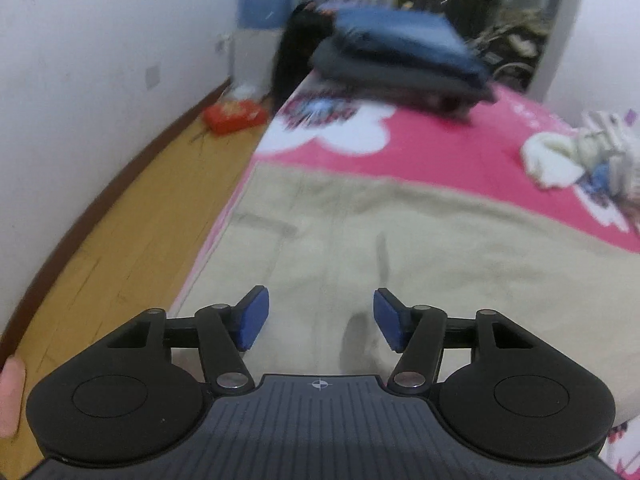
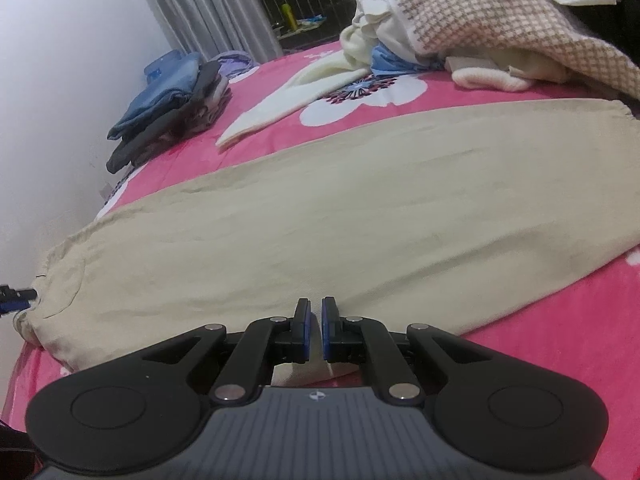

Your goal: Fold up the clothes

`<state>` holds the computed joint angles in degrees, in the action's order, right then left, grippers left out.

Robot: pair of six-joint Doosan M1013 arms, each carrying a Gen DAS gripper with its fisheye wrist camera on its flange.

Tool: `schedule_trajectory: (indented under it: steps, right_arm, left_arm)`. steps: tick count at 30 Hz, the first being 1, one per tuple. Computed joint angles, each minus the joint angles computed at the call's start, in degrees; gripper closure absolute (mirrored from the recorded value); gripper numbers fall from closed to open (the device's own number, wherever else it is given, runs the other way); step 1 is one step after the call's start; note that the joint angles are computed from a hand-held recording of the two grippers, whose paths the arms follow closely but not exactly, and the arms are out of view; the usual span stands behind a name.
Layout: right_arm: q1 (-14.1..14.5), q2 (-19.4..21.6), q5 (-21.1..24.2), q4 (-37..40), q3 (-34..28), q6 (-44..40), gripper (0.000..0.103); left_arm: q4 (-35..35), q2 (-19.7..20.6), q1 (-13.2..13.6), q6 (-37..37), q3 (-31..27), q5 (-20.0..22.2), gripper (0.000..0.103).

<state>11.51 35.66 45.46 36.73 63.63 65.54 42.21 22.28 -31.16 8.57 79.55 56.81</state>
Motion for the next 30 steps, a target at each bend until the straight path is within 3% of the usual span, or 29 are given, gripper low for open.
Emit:
schedule_trajectory:
  steps: [2,5,10,13,15,19,21,23,24,25,27,30]
  right_arm:
    - [0.0,0.0,-0.2,0.4,0.1,-0.1,0.098]
    - [-0.1,-0.1,-0.4,1.1,0.4,-0.2,0.098]
    - [0.3,-0.3,-0.5,-1.3,0.3,-0.2,0.099]
    - [1.3,-0.6,-0.4,-5.1,-0.6,-1.3,0.094]
    - [2.1,-1.3,-1.5,-2.7,-0.7,-7.2,0.094]
    - [4.5,0.5,5.2,11.5,-4.7,-20.7,0.094]
    - [6.4,2.1,9.5,14.6,-6.7,-26.1,0.094]
    - [8.2,3.3,13.1,13.1,-7.6,-30.1,0.095]
    - [9.0,3.8,14.6,10.0,-7.7,-30.5,0.095]
    - [9.6,4.1,14.9,6.1,-7.0,-30.7,0.096]
    - [9.4,3.0,12.4,6.2,-4.0,-33.1,0.097]
    - [9.5,2.6,13.0,5.6,-5.6,-31.1,0.096]
  left_arm:
    - [1.7,0.4,0.2,2.0,-0.9,-1.7,0.044]
    - [-0.5,2.0,2.6,4.9,-3.1,-3.2,0.043]
    - [-4.7,3.7,5.1,7.7,-2.2,-1.0,0.042]
    - [-3.1,2.6,4.2,4.7,-2.5,1.1,0.043]
    - [0.4,0.9,2.8,2.9,-1.2,-0.3,0.042]
    - [1.7,-0.1,0.2,11.1,-0.6,0.8,0.041]
    - [0.6,0.2,-0.6,16.8,-0.3,2.4,0.041]
    - [-0.2,0.3,-0.4,18.4,0.8,2.7,0.039]
    - [0.2,0.0,-0.3,17.7,1.8,2.0,0.033]
    - [0.6,-0.3,-0.2,16.9,2.8,1.3,0.028]
    - [0.8,-0.7,0.1,16.1,3.8,0.4,0.023]
    - [0.3,-1.0,0.4,15.9,4.2,-0.3,0.022]
